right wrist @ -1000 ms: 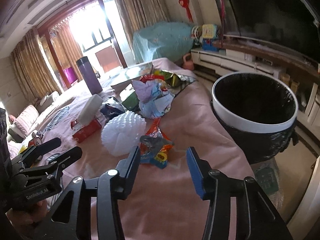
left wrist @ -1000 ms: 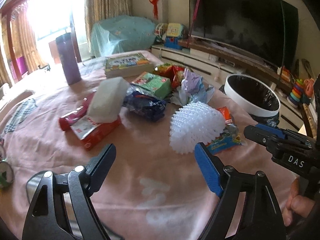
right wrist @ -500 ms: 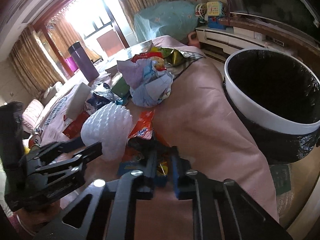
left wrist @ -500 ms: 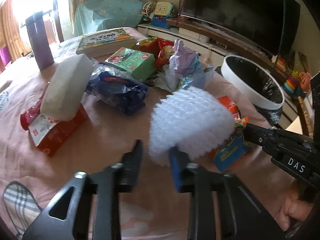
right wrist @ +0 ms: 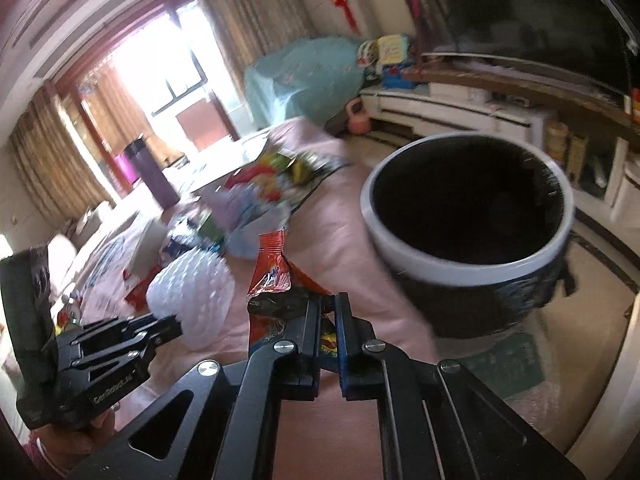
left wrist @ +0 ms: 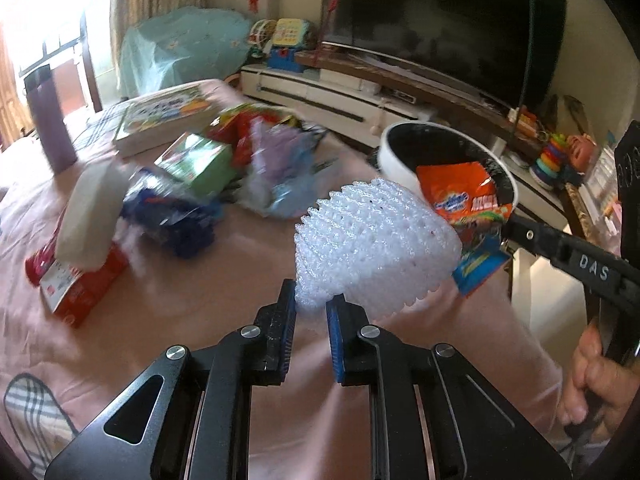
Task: Collect trash
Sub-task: 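Grasp the white mesh fruit net with the left tool while the right tool grasps the orange snack packet, then carry both items over the trash bin and open both tools to drop them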
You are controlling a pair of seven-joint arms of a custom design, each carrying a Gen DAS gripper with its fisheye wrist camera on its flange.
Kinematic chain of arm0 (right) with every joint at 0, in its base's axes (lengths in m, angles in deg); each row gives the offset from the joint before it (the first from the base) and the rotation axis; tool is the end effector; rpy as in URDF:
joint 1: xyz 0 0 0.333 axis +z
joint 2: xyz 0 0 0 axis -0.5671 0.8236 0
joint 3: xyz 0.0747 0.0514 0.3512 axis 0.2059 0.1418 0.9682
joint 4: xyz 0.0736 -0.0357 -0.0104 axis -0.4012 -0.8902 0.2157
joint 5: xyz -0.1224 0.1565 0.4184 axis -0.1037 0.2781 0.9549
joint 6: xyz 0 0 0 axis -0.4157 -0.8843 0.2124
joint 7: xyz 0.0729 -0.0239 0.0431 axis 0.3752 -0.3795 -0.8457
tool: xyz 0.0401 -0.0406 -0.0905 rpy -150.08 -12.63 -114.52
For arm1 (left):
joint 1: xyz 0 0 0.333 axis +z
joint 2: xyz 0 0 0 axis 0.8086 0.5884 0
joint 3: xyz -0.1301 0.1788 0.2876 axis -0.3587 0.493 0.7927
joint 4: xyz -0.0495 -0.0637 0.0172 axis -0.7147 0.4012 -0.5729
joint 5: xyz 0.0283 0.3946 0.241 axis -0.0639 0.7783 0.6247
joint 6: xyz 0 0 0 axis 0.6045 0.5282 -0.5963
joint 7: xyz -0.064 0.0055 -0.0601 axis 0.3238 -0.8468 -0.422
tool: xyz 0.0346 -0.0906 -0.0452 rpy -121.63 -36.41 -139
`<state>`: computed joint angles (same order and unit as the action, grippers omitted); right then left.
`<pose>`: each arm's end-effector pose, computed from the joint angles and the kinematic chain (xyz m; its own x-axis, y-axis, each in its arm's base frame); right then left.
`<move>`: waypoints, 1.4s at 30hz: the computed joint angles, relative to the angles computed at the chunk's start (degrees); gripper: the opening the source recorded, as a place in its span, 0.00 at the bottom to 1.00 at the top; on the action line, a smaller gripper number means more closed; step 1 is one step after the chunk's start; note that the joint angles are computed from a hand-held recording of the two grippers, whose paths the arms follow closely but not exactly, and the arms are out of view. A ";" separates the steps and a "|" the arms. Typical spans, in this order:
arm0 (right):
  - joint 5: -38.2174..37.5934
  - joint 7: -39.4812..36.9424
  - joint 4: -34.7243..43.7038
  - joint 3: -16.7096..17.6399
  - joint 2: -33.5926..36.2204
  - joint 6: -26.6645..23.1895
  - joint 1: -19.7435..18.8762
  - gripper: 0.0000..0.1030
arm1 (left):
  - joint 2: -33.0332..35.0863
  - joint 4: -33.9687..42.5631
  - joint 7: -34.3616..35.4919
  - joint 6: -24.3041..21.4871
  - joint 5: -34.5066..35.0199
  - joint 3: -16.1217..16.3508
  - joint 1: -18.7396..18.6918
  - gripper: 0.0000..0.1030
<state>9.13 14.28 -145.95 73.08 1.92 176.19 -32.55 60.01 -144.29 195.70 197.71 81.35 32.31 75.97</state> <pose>0.6421 0.1536 0.3488 -0.0106 -0.9449 -0.3272 -0.6575 0.2532 -0.7097 0.6825 -0.1565 0.3535 -0.4092 -0.9099 0.0682 -0.6842 0.2565 -0.6827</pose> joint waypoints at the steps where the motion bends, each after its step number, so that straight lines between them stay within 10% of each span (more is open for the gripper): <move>1: 1.57 -0.75 -0.35 -2.42 -0.55 0.23 2.12 0.06 | 0.08 0.59 -0.30 -0.32 0.33 0.60 -1.03 0.14; 13: 16.75 -11.12 0.68 -18.14 -1.45 -0.32 14.28 0.06 | 3.98 10.82 -3.50 -4.29 5.01 11.76 -16.91 0.14; 20: 19.73 -14.28 3.56 -18.80 0.19 -2.52 12.98 0.06 | 7.97 18.46 -4.83 -7.84 7.14 15.99 -23.18 0.14; 31: 17.75 -12.78 7.98 -29.38 3.48 -8.37 20.07 0.06 | 13.79 28.31 -5.19 -14.78 8.01 18.73 -28.45 0.15; 42: 12.52 -7.81 7.57 -28.33 3.38 -8.86 17.94 0.32 | 13.30 27.54 -5.97 -15.02 6.84 19.33 -28.50 0.63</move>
<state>21.65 6.47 -138.37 44.75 5.30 167.33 -14.61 73.31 -116.74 189.73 182.70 88.19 51.63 47.48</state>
